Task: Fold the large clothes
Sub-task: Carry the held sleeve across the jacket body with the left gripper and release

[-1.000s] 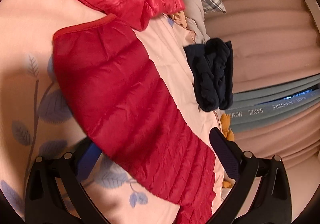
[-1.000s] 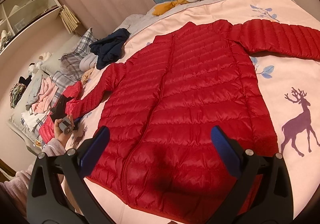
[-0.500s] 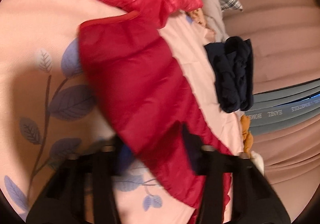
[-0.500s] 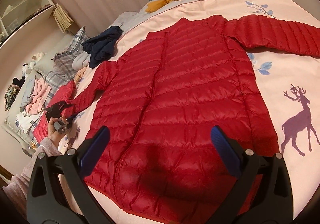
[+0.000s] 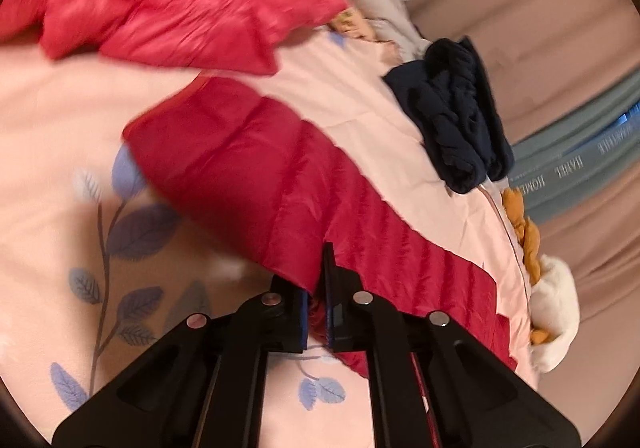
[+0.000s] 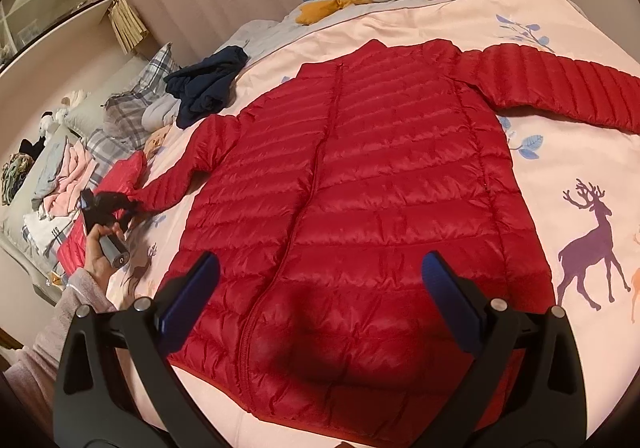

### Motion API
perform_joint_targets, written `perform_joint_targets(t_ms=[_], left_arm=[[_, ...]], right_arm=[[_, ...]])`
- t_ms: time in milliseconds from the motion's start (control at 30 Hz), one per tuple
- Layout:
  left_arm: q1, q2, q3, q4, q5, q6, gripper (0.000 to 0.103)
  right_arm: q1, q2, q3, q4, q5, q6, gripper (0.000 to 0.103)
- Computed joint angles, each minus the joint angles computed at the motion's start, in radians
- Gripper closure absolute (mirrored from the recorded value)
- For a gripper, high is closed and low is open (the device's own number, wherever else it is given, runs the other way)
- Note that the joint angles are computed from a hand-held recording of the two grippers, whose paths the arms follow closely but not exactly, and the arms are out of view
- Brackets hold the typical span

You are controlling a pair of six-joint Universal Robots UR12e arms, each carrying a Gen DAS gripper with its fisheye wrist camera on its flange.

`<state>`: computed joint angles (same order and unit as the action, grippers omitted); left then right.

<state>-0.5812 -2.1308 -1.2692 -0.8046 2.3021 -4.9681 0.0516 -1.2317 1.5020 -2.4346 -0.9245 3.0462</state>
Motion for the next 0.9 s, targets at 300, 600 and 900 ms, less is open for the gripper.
perform_joint_targets(t_ms=[300, 600, 900], left_arm=[[-0.024, -0.073, 0.212, -0.143, 0.075, 0.232, 0.097], [-0.065, -0.234, 0.542, -0.282, 0.175, 0.531, 0.097], [-0.088, -0.423, 0.904, -0.470, 0.174, 0.701, 0.097]], right_arm=[[-0.001, -0.002, 0.001, -0.001, 0.006, 0.001, 0.002], [-0.012, -0.009, 0.015, -0.016, 0.019, 0.017, 0.002], [-0.023, -0.007, 0.021, -0.015, 0.027, 0.029, 0.002]])
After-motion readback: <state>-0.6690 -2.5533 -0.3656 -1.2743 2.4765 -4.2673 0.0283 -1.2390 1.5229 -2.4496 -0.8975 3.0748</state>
